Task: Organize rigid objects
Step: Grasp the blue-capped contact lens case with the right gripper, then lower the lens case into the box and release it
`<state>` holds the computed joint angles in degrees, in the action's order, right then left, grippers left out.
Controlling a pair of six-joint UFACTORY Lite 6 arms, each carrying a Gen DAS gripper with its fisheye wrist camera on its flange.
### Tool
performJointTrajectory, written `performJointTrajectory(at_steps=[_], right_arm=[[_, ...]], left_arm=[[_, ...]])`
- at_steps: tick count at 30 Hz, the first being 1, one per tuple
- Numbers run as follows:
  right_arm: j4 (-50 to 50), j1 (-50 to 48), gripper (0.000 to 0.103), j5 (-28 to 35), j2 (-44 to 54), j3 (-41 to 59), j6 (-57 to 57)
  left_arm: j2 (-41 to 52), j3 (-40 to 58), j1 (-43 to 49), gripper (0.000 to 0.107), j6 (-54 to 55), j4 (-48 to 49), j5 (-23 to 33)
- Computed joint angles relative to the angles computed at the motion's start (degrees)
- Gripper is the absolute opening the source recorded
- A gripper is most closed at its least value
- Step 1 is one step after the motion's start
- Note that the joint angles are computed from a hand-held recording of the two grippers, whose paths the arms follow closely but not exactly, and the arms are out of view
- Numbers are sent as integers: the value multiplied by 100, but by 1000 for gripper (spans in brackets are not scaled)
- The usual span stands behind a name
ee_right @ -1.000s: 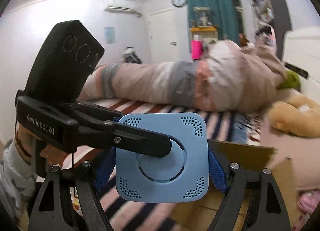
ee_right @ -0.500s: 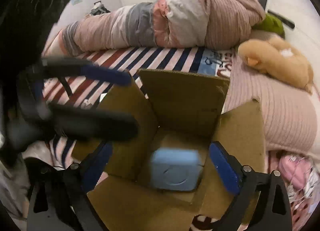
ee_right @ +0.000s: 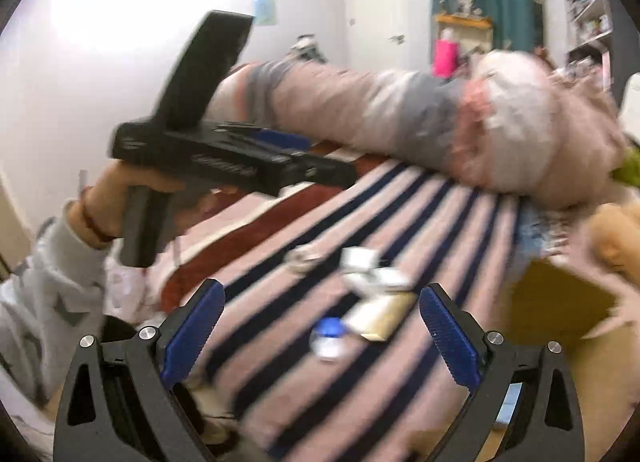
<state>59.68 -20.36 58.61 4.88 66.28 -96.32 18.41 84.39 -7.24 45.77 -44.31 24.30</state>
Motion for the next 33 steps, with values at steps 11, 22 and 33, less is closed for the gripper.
performJointTrajectory(at_steps=[11,22,33], right_arm=[[344,922,56,-2720,2206,-156,-532],[1020,1119,28,-2719,1525,-723,-1384],[-385,-1006,28,-1290,231,1096,862]], left_arm=[[1768,-408,1130,98,3465,-2419,351],[1767,-686,734,70,4104,-2752,-257],[1777,-699,308,38,3318,-1928,-1034]])
